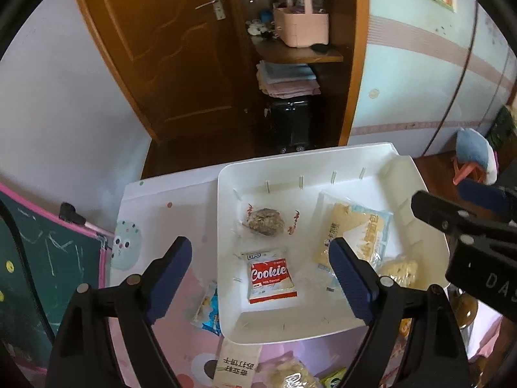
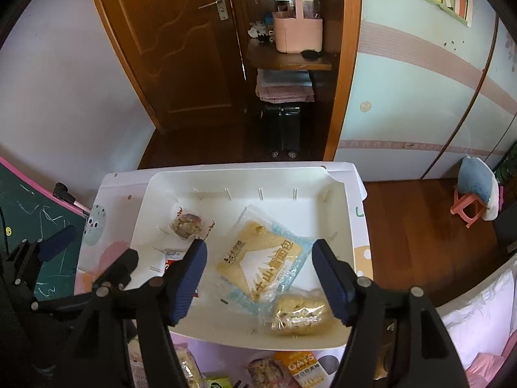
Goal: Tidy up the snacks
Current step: 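Open both tools to release the packets into the tray, then grasp the clear biscuit bag with the left tool while the right grasps the fruit-printed bread bag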
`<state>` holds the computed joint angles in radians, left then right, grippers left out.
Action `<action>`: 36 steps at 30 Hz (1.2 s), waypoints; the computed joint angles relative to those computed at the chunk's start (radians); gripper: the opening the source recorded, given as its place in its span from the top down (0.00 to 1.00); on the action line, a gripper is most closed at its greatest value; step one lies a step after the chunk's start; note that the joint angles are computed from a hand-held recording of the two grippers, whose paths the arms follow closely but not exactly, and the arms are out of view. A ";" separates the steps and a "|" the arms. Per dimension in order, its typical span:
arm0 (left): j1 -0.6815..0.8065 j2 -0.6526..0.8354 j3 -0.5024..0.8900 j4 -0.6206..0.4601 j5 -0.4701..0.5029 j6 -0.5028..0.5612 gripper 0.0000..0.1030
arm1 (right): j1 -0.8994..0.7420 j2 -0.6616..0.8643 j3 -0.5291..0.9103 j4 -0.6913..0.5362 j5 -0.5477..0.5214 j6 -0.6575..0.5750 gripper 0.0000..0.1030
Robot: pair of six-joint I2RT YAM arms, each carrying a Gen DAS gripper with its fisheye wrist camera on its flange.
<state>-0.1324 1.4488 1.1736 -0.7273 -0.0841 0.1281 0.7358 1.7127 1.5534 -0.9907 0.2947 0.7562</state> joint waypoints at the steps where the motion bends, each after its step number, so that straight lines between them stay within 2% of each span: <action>1: -0.003 -0.009 -0.006 0.003 -0.002 0.003 0.16 | 0.003 -0.001 0.003 -0.004 0.003 0.003 0.34; 11: -0.014 -0.096 -0.028 -0.025 0.002 0.025 0.16 | 0.028 -0.036 0.006 -0.043 0.026 0.043 0.33; 19: 0.001 -0.177 -0.026 -0.106 0.037 0.035 0.16 | 0.072 -0.082 0.002 -0.100 0.063 0.095 0.33; 24: 0.053 -0.248 -0.026 -0.168 0.091 0.054 0.16 | 0.137 -0.108 0.020 -0.191 0.135 0.169 0.33; 29: 0.149 -0.342 -0.037 -0.231 0.181 0.106 0.16 | 0.202 -0.178 -0.012 -0.227 0.164 0.244 0.33; 36: 0.337 -0.483 -0.096 -0.330 0.305 0.258 0.14 | 0.335 -0.290 -0.095 -0.264 0.199 0.415 0.33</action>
